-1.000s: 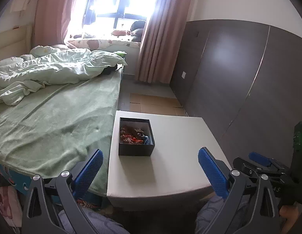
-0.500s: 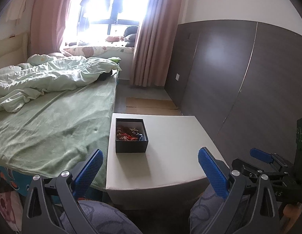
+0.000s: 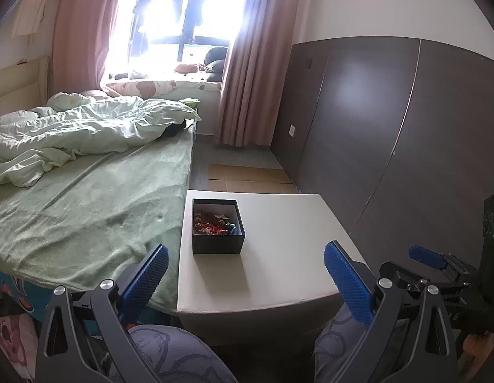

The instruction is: Organize jewelry

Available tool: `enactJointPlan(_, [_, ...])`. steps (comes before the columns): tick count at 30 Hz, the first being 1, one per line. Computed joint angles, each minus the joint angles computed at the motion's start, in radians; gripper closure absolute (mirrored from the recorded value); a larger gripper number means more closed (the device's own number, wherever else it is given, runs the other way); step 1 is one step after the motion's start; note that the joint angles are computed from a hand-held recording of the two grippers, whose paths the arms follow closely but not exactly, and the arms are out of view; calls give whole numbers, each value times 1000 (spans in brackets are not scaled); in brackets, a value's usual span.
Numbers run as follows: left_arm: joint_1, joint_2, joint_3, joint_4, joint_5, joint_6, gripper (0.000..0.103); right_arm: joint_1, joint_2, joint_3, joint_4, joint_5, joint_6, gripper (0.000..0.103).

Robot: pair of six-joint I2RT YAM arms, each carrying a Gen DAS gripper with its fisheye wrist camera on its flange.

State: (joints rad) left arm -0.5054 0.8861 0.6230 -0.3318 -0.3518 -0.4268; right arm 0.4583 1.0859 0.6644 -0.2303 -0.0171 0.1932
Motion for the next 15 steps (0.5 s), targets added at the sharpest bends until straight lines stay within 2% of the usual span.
enactJointPlan(15, [-10,5,8,-6,-9,8,8,-25,-17,-6,-2,-14,-6,5])
